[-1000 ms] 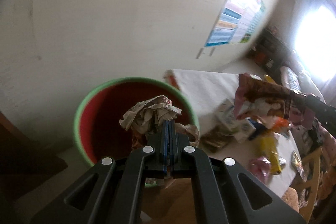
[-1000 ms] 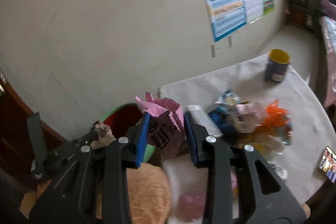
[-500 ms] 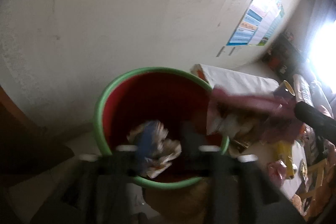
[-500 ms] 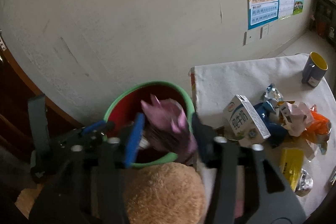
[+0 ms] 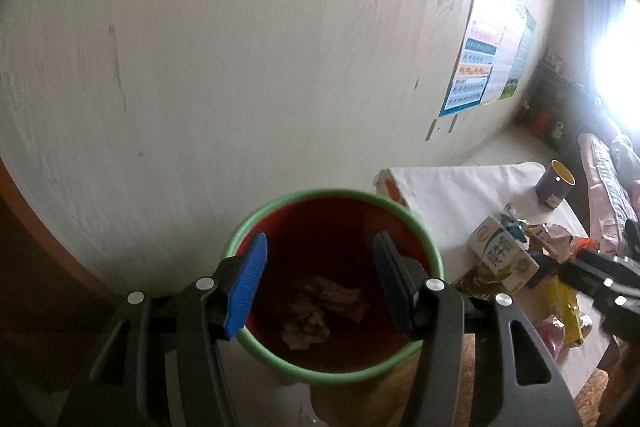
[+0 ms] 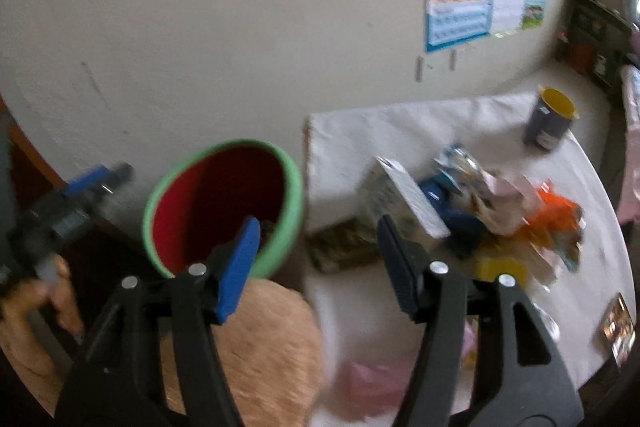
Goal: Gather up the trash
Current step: 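Release the white paper into the bucket with the left tool while the right tool carries the pink paper, then grasp the brown cigarette box with the left tool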
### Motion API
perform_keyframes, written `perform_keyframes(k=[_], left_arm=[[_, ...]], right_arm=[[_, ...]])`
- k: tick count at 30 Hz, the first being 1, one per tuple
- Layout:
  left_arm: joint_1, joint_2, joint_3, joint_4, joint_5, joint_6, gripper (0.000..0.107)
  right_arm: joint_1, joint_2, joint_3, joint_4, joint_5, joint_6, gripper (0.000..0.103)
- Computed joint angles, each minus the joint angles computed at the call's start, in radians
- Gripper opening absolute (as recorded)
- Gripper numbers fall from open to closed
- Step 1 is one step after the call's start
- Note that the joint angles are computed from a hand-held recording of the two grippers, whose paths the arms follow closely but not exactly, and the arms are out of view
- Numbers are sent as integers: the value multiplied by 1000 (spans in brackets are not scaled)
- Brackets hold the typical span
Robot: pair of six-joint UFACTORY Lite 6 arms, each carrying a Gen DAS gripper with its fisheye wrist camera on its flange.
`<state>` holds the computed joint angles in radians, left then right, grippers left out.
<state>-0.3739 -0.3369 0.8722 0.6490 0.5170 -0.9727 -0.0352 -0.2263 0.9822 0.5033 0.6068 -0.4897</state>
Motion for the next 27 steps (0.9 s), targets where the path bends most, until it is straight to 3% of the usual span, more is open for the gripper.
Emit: perform_keyframes(k=[12, 17, 22, 24, 27], left_arm=[[-144, 27, 100, 61, 86, -77, 53], [-218, 137, 150, -74, 21, -20, 52], [-276, 379, 323, -389, -87, 222, 52], [-293, 494, 418, -473, -80, 296, 52], [-308, 660, 586, -542, 20, 411, 53]], right_arm=[[-381, -79, -175, 100, 46, -256, 59], [-520, -106, -218, 174, 83, -391, 59], [-665, -109, -236, 247, 161, -505, 59], [-716, -107, -236, 272, 193, -546, 62], [-785, -100, -231, 305, 238, -594, 63]])
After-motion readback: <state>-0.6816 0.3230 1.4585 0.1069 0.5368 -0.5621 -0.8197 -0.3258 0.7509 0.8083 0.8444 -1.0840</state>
